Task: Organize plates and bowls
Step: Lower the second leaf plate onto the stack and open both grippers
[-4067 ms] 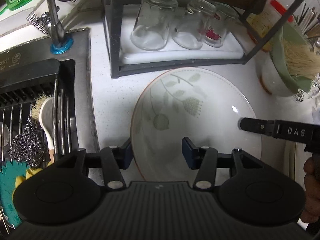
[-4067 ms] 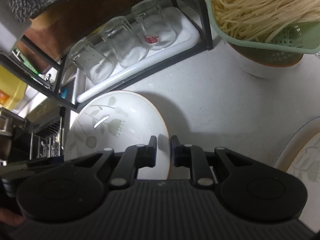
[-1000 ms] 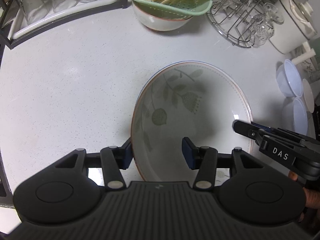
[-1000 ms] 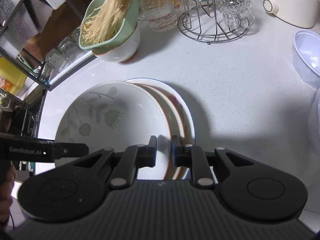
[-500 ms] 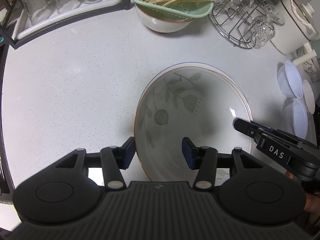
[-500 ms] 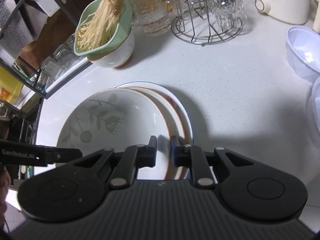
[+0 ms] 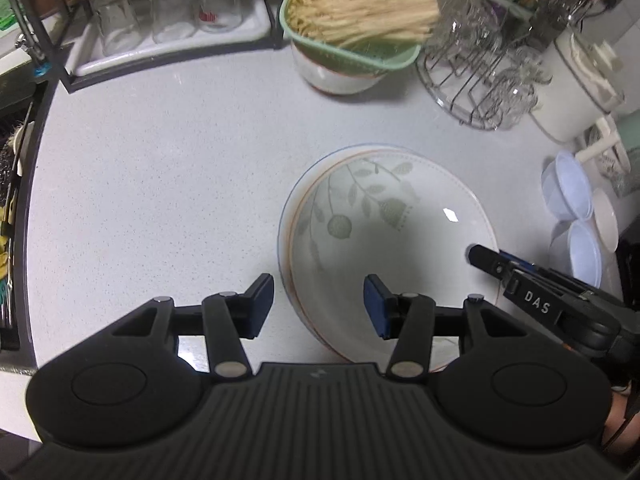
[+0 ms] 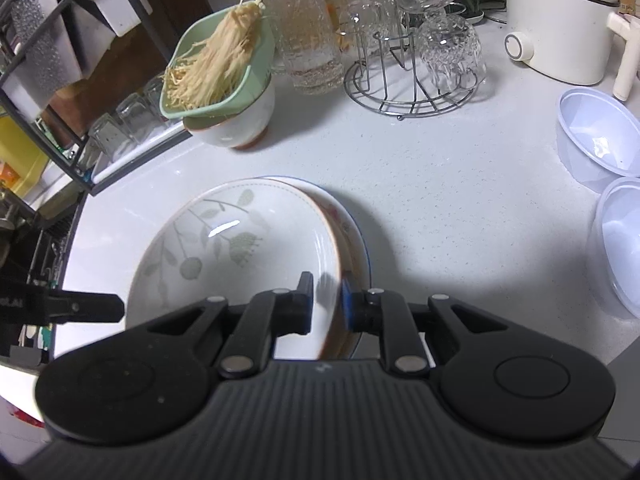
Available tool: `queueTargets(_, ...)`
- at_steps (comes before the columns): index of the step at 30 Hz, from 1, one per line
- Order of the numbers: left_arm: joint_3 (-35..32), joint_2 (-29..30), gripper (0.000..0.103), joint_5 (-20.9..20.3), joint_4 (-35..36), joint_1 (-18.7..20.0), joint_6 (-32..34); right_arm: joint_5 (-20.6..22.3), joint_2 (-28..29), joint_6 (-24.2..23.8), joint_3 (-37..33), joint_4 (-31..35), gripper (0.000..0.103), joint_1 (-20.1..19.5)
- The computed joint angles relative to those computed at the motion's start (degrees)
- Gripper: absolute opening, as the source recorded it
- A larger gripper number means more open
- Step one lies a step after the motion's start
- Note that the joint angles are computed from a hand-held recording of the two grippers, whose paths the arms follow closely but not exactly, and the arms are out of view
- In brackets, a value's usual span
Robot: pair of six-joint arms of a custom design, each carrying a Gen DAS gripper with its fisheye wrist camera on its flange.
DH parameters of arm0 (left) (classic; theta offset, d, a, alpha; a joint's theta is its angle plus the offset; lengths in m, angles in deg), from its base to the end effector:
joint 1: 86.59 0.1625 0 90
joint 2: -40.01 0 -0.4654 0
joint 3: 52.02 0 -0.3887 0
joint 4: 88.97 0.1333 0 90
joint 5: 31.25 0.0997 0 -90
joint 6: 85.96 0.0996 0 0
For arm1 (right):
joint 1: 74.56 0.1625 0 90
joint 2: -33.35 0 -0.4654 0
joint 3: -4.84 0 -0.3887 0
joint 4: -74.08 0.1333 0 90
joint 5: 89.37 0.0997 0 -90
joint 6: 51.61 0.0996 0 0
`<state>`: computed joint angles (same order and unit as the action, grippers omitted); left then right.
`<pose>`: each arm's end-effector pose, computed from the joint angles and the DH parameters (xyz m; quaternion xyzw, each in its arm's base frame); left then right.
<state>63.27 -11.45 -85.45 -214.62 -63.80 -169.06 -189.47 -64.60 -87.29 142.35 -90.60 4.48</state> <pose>-0.3970 -0.3746 0.0594 -0.0535 0.9244 -0.2288 0.3003 0.0428 -0.3885 0.3530 0.1773 -0.9334 0.2428 0.1960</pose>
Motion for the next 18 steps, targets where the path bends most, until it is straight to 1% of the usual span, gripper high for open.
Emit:
queueTargets(1, -0.18, 0.25, 0.055, 0.61, 0.18, -0.44, -0.68, 0.07, -0.15, 0.01, 0.10, -0.42, 0.019, -0.04)
queueTargets(3, -0.38, 0.57, 0.055, 1.32, 0.37, -1.29, -1.87, -1.25, -0.03, -0.35, 0.43, -2.17, 0.020, 0.30)
queueTargets(5, -0.54, 0.75, 0.055, 1.65, 0.47, -2.11, -2.86, 1.17, -1.09, -0.84, 0.04, -0.12, 0.019, -0.92)
queueTargets(8, -1.17, 1.11, 0.055, 2.29, 1.41, -3.28, -4.50, 2.12, -2.22, -2.34, 0.03, 0.34, 0.019, -0.99)
queueTargets(12, -2.62, 1.36, 0.055, 3.76, 3.70, -4.95, -6.73, 4.91, -5.41, -1.96, -1.42, 5.60, 0.019, -1.20)
queueTargets(18, -4.71, 0.82, 0.055, 6.90, 7.64, -7.99, -8.07, 9.32, -11.51, -2.79, -2.99, 11.76, 0.019, -0.88)
